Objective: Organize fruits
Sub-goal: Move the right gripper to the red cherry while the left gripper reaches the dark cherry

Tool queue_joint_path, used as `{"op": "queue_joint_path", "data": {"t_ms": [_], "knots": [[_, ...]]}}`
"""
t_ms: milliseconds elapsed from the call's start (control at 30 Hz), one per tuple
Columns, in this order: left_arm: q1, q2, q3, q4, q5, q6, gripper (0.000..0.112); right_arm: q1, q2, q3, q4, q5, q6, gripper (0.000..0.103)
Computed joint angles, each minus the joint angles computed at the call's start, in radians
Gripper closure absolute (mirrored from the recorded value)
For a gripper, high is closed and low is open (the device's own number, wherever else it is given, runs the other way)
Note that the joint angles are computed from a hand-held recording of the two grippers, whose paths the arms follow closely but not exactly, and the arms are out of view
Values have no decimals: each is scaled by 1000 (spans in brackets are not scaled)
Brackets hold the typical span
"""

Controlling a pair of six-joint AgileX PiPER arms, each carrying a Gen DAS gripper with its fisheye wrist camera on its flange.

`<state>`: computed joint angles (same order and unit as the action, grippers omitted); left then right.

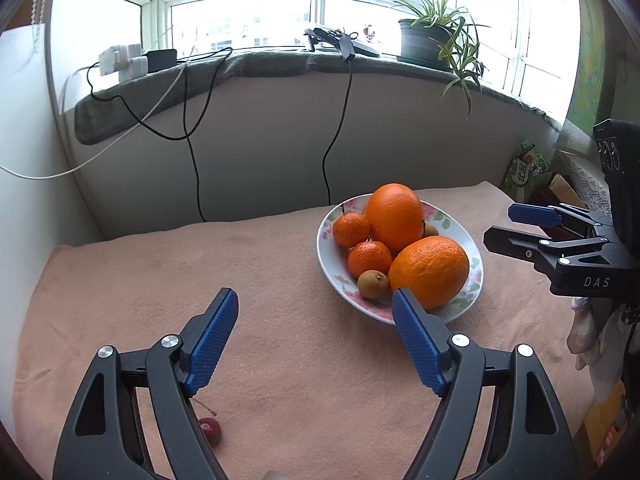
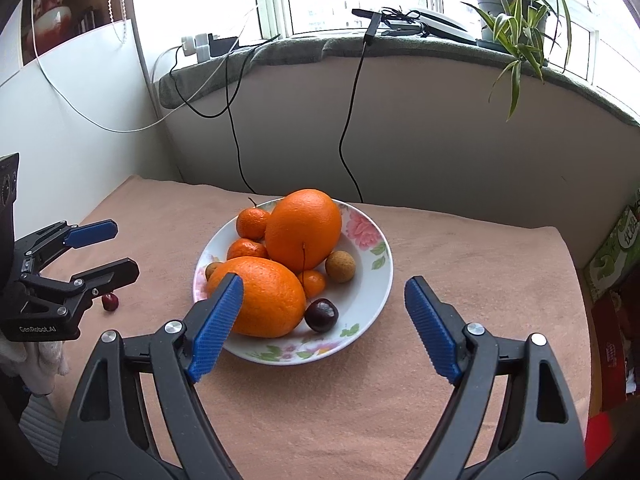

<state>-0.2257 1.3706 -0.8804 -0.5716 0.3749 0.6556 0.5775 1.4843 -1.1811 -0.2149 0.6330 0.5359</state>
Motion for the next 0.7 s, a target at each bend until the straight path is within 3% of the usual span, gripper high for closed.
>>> {"op": "queue_joint_path", "data": {"t_ms": [300,433,500,633,700], "knots": [[234,-49,58,-281,137,330,33,112,29,-37,-22,-6,49,18],[380,-42,64,-363,223,440,34,150,60,-63,42,-30,2,18],[445,-35,65,-380,261,467,42,173,81,-79,65,-39,-21,18],[560,6,56,-402,330,515,49,212,141,-132,148,-48,-117,18],[607,32,51,-409,368,532,60,235,180,-169,178,-46,-159,18]]}}
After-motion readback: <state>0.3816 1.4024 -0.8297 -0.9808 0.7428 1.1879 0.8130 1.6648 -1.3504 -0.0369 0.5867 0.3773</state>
